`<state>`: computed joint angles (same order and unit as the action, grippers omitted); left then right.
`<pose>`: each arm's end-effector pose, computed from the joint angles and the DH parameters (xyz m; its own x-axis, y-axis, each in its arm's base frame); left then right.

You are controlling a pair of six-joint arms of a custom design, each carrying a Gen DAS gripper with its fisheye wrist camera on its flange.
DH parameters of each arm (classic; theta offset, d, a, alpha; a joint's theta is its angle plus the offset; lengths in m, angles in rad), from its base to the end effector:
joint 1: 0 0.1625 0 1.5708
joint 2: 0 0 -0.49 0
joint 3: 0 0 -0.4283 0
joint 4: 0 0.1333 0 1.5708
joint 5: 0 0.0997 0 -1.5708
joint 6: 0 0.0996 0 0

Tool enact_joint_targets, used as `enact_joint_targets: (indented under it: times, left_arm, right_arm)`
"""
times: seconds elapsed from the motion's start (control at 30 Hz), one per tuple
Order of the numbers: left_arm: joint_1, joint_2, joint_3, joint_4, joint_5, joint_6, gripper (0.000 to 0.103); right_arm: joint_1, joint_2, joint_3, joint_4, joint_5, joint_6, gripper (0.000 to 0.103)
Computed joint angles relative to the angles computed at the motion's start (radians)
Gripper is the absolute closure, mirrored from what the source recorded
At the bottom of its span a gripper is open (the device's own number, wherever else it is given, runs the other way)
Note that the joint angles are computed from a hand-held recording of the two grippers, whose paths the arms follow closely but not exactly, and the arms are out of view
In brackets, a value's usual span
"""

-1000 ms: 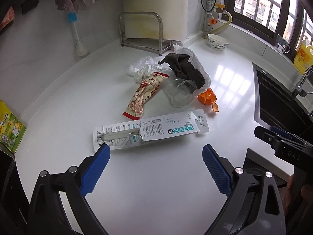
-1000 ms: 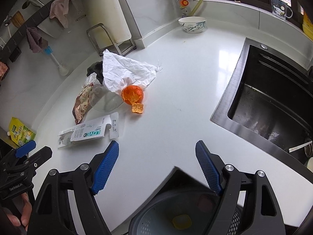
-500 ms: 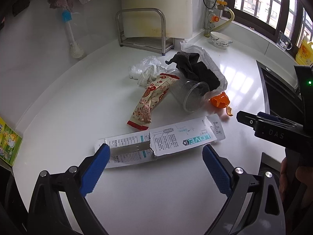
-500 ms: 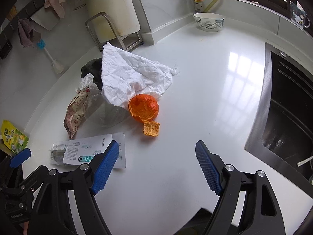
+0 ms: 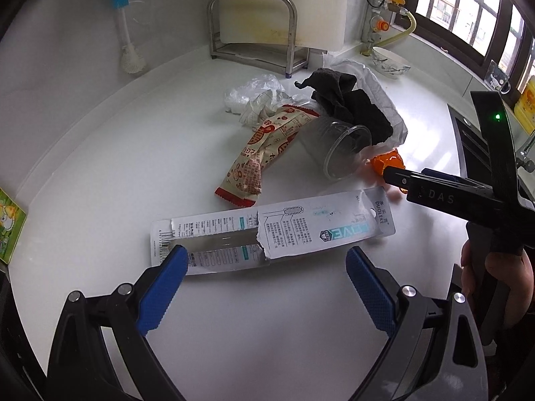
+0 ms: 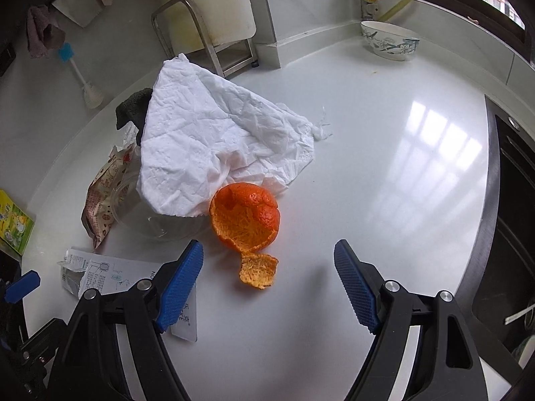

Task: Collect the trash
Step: 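Close the right tool on the orange peel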

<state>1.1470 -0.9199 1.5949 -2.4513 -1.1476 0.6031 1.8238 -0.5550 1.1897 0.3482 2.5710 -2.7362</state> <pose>-0.1486 -0.7529 0.2161 -0.4845 0.7520 -0.4468 0.8225 0.5656 0.0600 0.2252 -0.6733 0.0667 -0.6701 0.6087 0.4248 0.0609 0.6154 -0.7858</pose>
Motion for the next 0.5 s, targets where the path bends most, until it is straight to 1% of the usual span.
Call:
enact_joint_targets:
  times: [0.33,0.37,0.4,0.43,0.5]
  left_arm:
    - [0.001,0.002,0.003,0.013,0.014,-0.04,0.009]
    - [0.001,0.002,0.004,0.014,0.014,-0.041,0.009]
    - [0.001,0.003,0.004,0.015,0.016,-0.04,0.009]
    - [0.002,0.003,0.004,0.017,0.017,-0.038,0.009]
    - [0.004,0.005,0.003,0.018,0.014,-0.032,0.009]
  right_arm:
    - [-0.024,0.033,-0.063,-0.003,-0.004,-0.155,0.027]
    - [-0.025,0.036,-0.067,-0.008,-0.003,-0.173,0.03]
    - [-0.025,0.039,-0.07,-0.013,0.0,-0.191,0.037]
    - [-0.024,0.043,-0.073,-0.017,0.007,-0.206,0.04]
    - [-0.026,0.039,-0.068,-0.031,-0.007,-0.229,0.051]
